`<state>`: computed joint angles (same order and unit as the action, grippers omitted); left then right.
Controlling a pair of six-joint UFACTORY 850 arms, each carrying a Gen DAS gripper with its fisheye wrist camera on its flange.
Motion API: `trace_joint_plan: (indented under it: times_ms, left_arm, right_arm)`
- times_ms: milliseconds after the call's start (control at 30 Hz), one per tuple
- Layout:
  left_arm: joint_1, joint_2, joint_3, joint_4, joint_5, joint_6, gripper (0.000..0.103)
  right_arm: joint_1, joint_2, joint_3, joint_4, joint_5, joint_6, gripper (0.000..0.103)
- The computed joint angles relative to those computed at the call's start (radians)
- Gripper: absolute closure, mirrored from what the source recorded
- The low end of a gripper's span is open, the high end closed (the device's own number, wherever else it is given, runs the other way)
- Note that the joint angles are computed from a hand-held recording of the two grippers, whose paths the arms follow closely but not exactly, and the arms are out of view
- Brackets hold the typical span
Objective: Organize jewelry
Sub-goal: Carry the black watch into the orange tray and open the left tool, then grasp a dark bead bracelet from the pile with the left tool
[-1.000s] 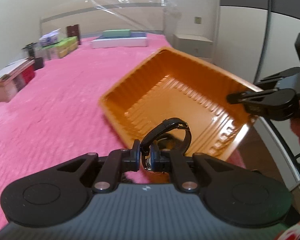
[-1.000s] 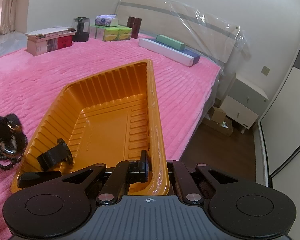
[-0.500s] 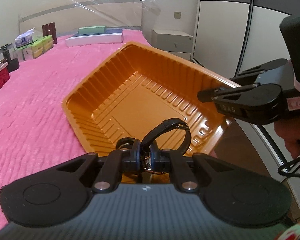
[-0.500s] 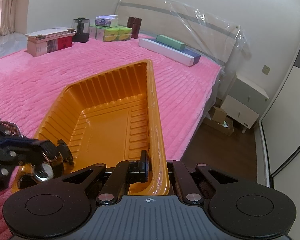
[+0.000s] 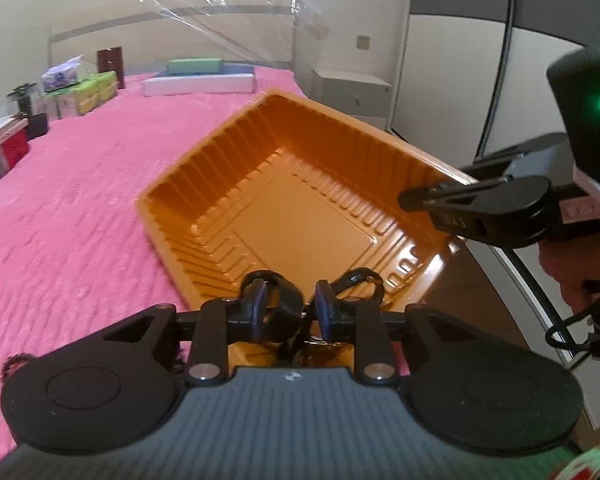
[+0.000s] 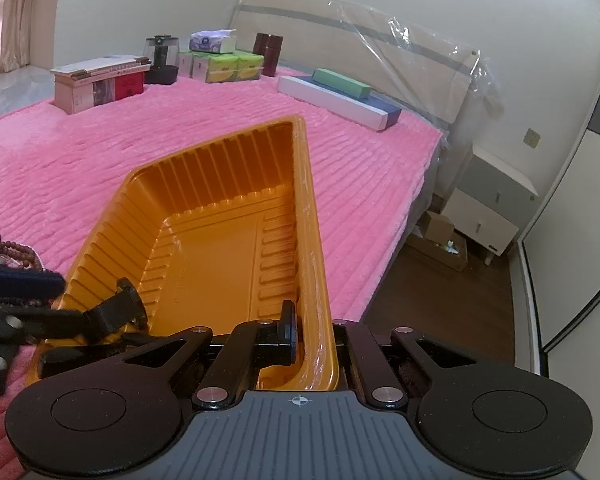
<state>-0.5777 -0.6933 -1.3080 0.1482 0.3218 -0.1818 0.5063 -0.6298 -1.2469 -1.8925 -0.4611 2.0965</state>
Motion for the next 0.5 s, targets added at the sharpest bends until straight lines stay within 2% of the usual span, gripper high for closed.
trace_joint_plan:
  times_ms: [367, 500]
  left_arm:
    - [0.043, 0.14, 0.225, -0.487, 0.095, 0.351, 0.067]
    - [0.069, 0.176, 0.29, -0.626, 0.114, 0.43, 0.065]
  right_arm:
    - [0.0, 0.001, 0.007, -0.016, -0.005, 0.019, 0.098]
    - [0.004, 0.002, 0.008, -0.008, -0.013, 0.016, 0.098]
